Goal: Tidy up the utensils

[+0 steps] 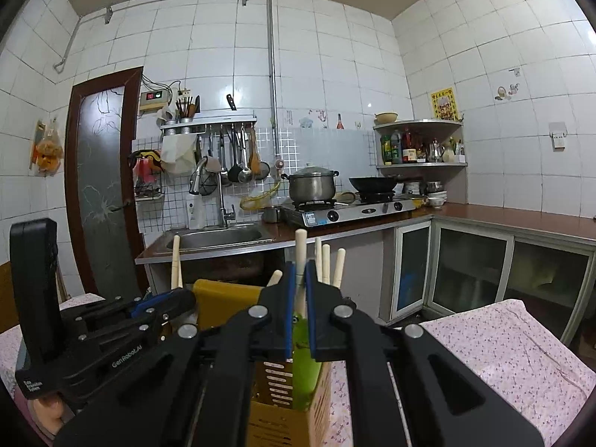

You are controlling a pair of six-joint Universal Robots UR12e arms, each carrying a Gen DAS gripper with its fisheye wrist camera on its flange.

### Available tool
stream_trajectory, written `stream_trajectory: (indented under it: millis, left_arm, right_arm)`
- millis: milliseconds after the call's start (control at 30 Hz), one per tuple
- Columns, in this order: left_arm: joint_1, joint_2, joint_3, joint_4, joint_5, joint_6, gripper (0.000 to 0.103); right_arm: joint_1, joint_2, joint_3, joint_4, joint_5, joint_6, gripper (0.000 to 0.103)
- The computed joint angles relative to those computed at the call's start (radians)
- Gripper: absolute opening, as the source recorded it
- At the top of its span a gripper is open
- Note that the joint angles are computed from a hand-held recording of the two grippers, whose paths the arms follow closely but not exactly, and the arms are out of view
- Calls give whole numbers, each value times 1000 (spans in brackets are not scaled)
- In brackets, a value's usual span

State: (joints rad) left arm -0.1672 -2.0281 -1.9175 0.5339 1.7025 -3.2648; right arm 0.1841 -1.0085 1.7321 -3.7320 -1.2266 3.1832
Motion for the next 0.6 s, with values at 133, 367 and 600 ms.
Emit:
stream_trajectory:
  millis: [133,367,600]
  left_arm:
    - [9,33,-22,-37,-32,-31,17]
    - [2,128,-99,-49,13,-42,65]
    - [-26,241,-211,-29,117,-58,98]
  right_arm:
    - [-4,-15,6,34,11,2,7]
    - [-8,-63,47,69,-26,8,68]
    - [-11,-152,142,114,-73,-8,91]
